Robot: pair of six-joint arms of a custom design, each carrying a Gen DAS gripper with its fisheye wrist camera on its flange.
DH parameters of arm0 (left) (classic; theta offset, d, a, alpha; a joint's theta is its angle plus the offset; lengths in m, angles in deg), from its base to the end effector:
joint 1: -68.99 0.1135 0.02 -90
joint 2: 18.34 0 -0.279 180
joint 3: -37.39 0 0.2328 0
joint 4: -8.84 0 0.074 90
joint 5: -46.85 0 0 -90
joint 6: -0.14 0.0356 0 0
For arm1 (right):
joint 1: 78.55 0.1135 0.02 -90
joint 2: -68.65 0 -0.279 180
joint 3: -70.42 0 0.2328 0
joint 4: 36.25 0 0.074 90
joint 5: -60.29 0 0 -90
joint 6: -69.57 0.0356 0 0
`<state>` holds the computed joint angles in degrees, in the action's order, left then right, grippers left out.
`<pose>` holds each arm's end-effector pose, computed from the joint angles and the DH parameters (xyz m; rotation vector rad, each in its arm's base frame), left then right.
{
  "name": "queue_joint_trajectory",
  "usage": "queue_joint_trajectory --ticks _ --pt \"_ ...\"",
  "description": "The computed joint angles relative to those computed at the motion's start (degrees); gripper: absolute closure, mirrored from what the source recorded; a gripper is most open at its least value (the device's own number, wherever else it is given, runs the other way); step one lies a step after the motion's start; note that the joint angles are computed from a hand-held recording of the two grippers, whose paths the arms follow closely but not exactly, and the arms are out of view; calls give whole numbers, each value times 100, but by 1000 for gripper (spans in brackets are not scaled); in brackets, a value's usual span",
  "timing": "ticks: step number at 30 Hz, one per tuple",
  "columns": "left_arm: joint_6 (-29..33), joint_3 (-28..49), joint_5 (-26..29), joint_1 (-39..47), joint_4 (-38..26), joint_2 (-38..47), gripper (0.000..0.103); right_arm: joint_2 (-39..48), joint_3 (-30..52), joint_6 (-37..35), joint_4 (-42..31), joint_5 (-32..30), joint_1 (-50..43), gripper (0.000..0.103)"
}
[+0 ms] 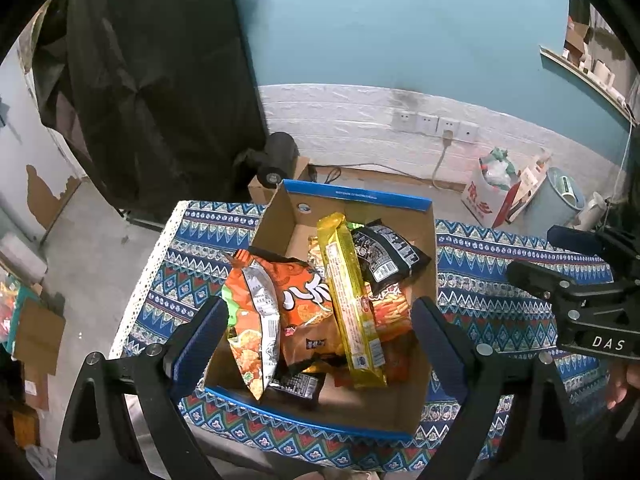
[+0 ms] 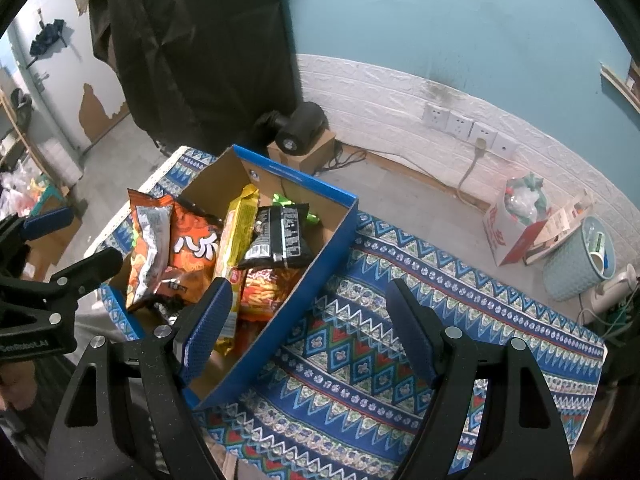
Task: Organize snacks
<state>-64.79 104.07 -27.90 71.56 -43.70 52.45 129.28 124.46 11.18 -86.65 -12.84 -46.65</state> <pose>0.2202 0.0005 0.2698 0.5889 2.4443 -0.1468 0.1526 0.0828 0.2393 0.1036 2.5017 0.0747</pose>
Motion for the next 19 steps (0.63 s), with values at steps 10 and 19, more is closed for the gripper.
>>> queue_joint_trajectory --ticks 10,19 --pt "15 -148 -202 -201 100 -173 9 -64 -31 -72 -48 -31 -127 25" --pt "-27 -187 -264 -267 114 -137 9 -98 -31 -71 -74 -28 -99 25"
